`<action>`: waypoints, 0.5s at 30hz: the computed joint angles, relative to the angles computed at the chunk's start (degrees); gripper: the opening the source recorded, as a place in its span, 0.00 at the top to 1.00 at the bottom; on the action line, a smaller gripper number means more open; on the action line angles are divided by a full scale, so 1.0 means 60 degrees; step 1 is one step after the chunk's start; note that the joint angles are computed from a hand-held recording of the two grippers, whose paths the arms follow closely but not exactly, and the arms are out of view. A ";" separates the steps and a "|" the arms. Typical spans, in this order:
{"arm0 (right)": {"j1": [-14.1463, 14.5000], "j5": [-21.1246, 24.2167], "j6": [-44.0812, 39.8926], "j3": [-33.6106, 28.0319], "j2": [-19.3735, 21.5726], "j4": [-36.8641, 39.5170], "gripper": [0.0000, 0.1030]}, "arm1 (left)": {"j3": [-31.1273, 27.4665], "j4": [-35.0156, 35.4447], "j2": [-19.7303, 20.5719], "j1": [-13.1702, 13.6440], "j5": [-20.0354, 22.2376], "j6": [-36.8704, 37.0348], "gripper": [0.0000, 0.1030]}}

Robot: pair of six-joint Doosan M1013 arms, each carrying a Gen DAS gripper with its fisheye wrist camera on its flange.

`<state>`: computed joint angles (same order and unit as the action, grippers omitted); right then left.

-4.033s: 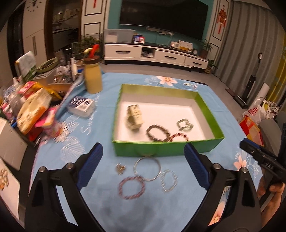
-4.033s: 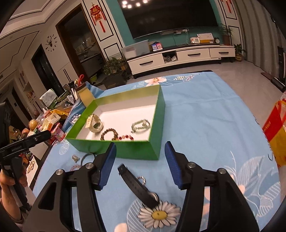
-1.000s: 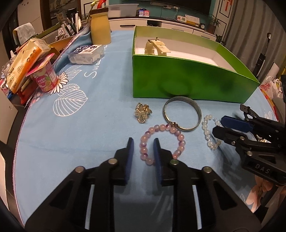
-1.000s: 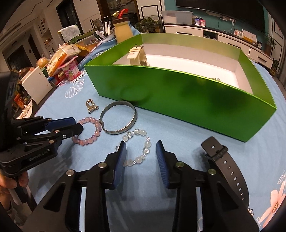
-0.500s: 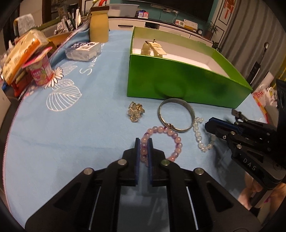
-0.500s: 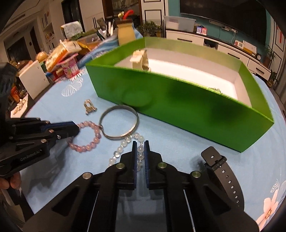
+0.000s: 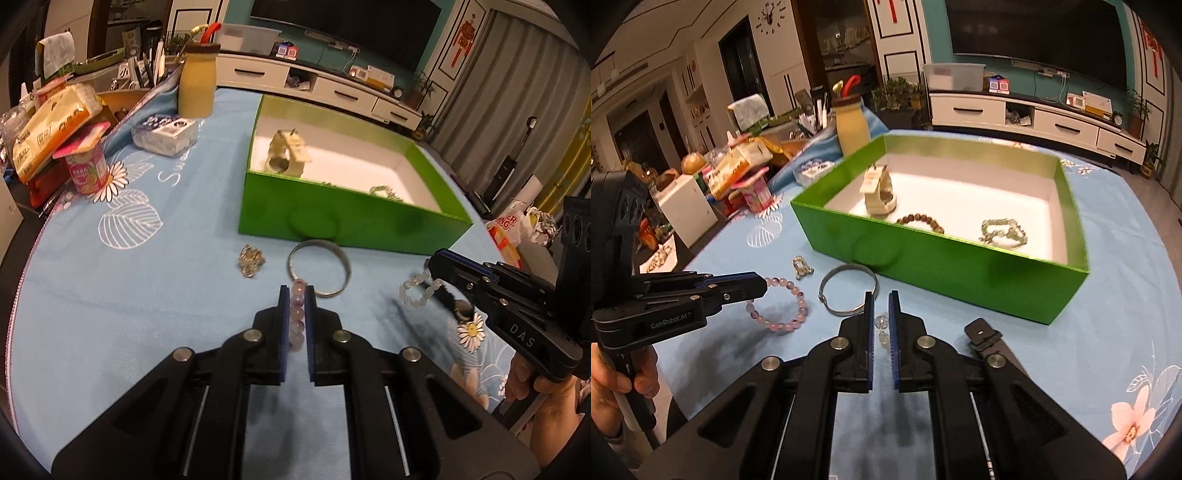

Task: Organize jewelry
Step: 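Carry the pink and pearl bracelets into the green box and release both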

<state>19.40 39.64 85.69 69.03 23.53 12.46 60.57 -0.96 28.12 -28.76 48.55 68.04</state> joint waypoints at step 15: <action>-0.0232 -0.0659 0.0187 0.0478 -0.0553 0.0172 0.93 | -0.0177 -0.0078 -0.0207 -0.0071 -0.0213 0.0083 0.93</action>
